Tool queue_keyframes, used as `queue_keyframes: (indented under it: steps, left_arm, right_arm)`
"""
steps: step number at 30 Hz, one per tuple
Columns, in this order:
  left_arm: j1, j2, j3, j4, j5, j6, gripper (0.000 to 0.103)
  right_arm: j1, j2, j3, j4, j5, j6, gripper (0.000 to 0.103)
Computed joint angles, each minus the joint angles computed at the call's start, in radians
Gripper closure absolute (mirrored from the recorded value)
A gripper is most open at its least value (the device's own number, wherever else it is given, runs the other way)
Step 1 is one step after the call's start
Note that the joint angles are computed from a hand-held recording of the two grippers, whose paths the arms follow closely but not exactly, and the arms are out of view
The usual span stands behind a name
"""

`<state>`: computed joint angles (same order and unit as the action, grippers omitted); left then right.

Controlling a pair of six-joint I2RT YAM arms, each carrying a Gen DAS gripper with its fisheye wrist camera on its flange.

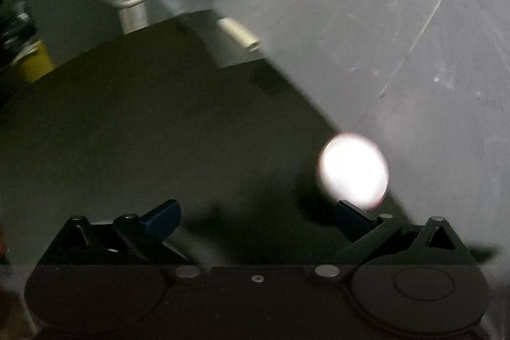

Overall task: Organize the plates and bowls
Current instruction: 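Move the left gripper to the second red-rimmed white bowl and grasp its rim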

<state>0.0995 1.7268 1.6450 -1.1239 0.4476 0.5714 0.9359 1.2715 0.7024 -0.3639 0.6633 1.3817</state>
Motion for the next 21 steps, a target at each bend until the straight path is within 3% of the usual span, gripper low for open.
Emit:
queue_keyframes:
  steps: [7,13,18,21]
  left_arm:
    - [-0.191,0.159,0.106,0.048,-0.064,-0.038,0.001]
    - [-0.225,0.225,0.138,0.037,-0.077,-0.021,0.002]
    - [-0.231,0.269,0.168,0.013,-0.078,-0.023,0.02]
    - [-0.219,0.289,0.19,-0.032,-0.033,-0.008,0.036]
  right_arm:
    - [-0.088,0.059,0.008,0.049,0.033,0.023,0.013]
    - [-0.161,0.073,-0.019,0.101,-0.007,0.019,0.022]
    - [-0.159,0.06,-0.027,0.092,0.003,0.036,0.027]
    - [-0.174,0.07,-0.027,0.112,-0.002,0.012,0.036]
